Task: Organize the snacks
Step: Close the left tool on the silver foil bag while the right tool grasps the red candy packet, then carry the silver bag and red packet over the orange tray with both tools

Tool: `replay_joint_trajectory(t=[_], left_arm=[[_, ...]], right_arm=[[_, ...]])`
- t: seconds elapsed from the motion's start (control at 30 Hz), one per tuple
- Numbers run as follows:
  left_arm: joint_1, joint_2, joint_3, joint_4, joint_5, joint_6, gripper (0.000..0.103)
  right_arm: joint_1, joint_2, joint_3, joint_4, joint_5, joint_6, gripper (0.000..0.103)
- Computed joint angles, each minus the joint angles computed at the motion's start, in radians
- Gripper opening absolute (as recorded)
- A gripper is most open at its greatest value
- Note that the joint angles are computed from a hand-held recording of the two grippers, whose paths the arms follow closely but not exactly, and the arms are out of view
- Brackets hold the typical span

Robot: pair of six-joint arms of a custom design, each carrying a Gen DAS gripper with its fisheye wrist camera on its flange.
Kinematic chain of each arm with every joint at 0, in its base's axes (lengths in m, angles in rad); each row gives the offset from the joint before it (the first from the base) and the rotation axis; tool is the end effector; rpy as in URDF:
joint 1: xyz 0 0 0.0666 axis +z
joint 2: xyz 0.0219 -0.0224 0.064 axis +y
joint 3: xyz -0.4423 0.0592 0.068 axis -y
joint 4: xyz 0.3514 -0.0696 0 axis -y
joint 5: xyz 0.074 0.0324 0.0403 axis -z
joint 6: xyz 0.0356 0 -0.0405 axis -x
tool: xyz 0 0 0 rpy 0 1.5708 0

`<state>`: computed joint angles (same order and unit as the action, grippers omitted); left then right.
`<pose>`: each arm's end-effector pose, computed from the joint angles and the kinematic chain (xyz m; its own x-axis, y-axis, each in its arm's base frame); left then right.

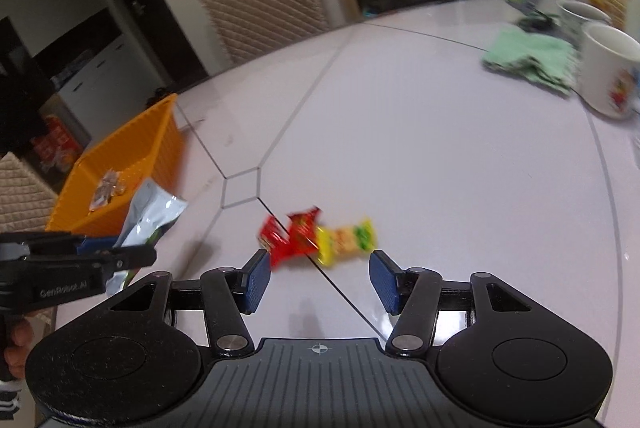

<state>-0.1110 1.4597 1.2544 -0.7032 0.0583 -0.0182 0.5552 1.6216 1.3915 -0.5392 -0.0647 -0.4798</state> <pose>0.4486 -0.0525 0.4196 -0.7809 0.1053 -0.6157 0.1604 0.9864 -0.0347 0.4519 0.2825 0.4124 -0.7854 0.0549 -0.6165 -0.2288 0.8998 0.3715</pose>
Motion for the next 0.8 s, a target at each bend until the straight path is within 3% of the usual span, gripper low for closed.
replay_joint_trajectory(t=[0.13,0.33,0.8], left_arm=[[0.035,-0.025,-0.022,-0.005,-0.015,0.021,0.027],[0.098,-0.055,-0.052,-0.023,-0.030,0.046,0.027],[0.180,-0.103,-0.077,-0.050,-0.060,0.073,0.027]], right_arm=[[-0.002,0.052,0.052,0.000,-0.030,0.034,0.042],[-0.003,0.129,0.123,-0.036,-0.028,0.072,0.034],[0.014,0.191,0.177,-0.088,0.002,0.132,0.031]])
